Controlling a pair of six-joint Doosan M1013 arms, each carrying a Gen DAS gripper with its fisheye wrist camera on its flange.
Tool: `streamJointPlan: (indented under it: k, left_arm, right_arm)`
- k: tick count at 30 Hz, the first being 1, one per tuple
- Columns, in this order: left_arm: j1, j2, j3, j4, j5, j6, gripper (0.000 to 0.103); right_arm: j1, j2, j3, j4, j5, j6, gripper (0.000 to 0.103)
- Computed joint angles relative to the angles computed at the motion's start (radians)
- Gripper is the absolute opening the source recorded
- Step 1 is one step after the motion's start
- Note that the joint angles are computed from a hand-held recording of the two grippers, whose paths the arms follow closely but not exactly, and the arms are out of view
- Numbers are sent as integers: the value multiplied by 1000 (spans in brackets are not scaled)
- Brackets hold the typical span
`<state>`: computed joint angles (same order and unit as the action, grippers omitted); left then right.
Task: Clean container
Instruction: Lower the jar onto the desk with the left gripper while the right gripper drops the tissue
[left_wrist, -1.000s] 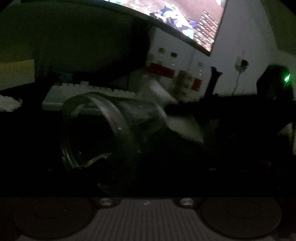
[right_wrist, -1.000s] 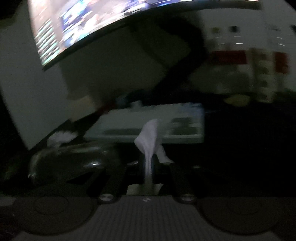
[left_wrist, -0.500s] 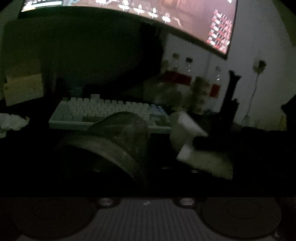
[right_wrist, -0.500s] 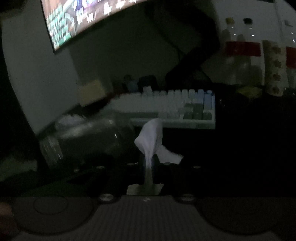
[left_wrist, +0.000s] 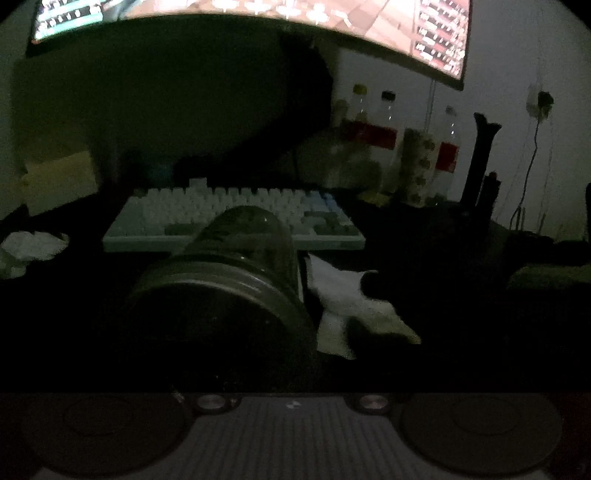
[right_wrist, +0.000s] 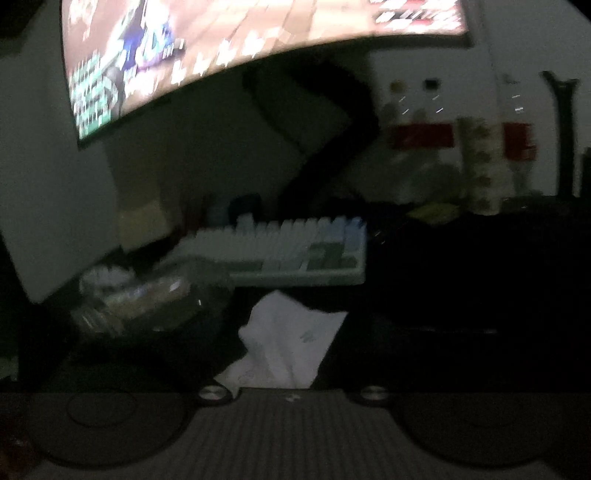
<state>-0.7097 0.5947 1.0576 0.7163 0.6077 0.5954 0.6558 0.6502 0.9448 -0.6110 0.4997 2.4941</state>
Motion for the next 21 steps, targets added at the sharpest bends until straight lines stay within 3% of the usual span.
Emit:
streamJointPlan:
  k: [2,4,7,10,12,16,21]
  left_arm:
    - [-6,-20,22,13,-13,-14,103]
    - [-11,-38,42,-15,-13,2,103]
    - [-18,-62,64,-70,2,39,103]
    - [-43,-49,26,-19,156,31,103]
    - [-61,-37,1,58,249,-3,103]
    - [-76,-37,-4,160,317,-59,103]
    - [-62,-59,-14,52,340,-49,103]
  right_arm:
    - [8,-26,36,-61,14,100,103]
    - [14,-44,53,-66,44,132,103]
    - [31,-30,1,-77,193,125,103]
    - [53,-8,-56,-145,315,146,103]
    - [56,-12,-60,-121,320,124,103]
    - [54,-27,-62,14,316,21,103]
    - [65,-30,-95,123,376,-53,103]
